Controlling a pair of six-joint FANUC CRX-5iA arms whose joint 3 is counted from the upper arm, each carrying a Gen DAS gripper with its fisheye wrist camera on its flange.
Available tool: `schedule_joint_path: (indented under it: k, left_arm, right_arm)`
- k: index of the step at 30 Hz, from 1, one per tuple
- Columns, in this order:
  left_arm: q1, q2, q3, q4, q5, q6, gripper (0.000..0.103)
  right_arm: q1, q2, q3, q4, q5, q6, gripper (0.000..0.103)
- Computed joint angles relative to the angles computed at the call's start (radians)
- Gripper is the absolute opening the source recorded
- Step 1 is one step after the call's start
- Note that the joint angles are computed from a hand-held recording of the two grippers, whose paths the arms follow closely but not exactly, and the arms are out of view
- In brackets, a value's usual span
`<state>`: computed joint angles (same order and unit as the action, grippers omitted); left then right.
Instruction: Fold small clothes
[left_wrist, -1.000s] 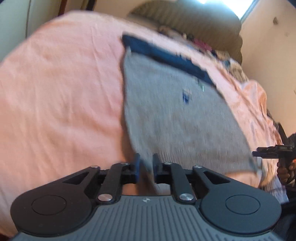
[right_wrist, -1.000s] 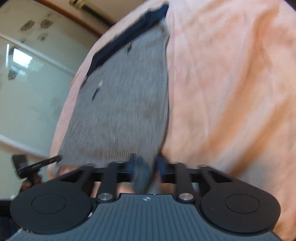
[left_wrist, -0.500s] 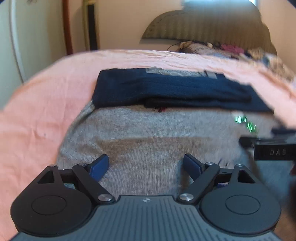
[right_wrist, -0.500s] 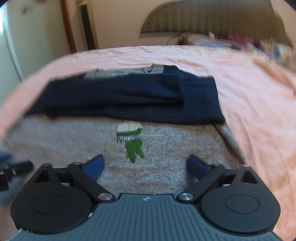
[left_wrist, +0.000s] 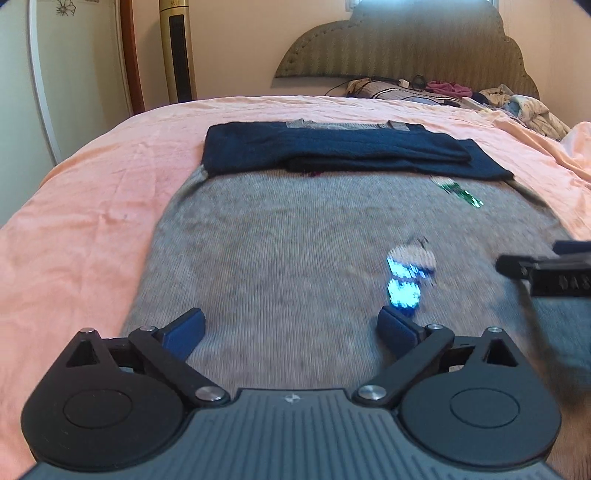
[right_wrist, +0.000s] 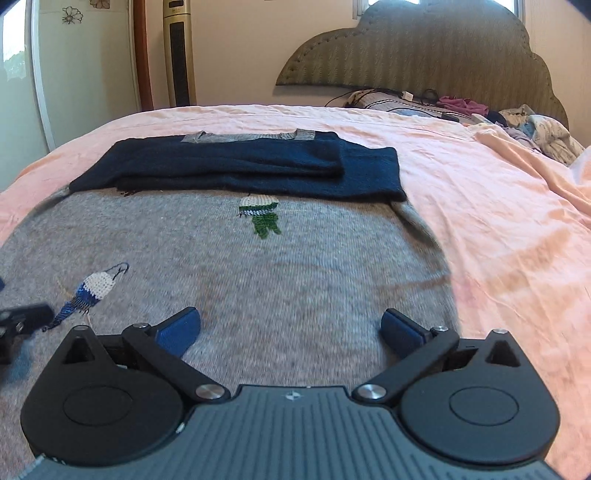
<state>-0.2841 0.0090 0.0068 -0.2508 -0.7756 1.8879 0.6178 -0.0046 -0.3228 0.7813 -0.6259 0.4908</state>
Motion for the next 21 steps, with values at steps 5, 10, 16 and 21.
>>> schedule_joint_path:
  k: [5, 10, 16, 21]
  left_arm:
    - [-0.015, -0.053, -0.046, -0.018, -0.007, 0.004, 0.103]
    - [-0.022, -0.050, -0.027, -0.023, -0.048, 0.008, 0.103]
    - [-0.013, -0.125, -0.116, 0.008, -0.014, -0.029, 0.103]
    - [-0.025, -0.130, -0.110, -0.004, -0.038, -0.011, 0.103]
  right_arm:
    - [0.002, 0.000, -0.001, 0.004, -0.003, -0.006, 0.103]
    - [0.024, -0.022, 0.010, -0.057, -0.049, 0.030, 0.103]
    - [0.093, -0.192, -0.165, -0.016, -0.040, 0.015, 0.103]
    - [0.116, -0.240, -0.203, -0.015, -0.056, 0.002, 0.103]
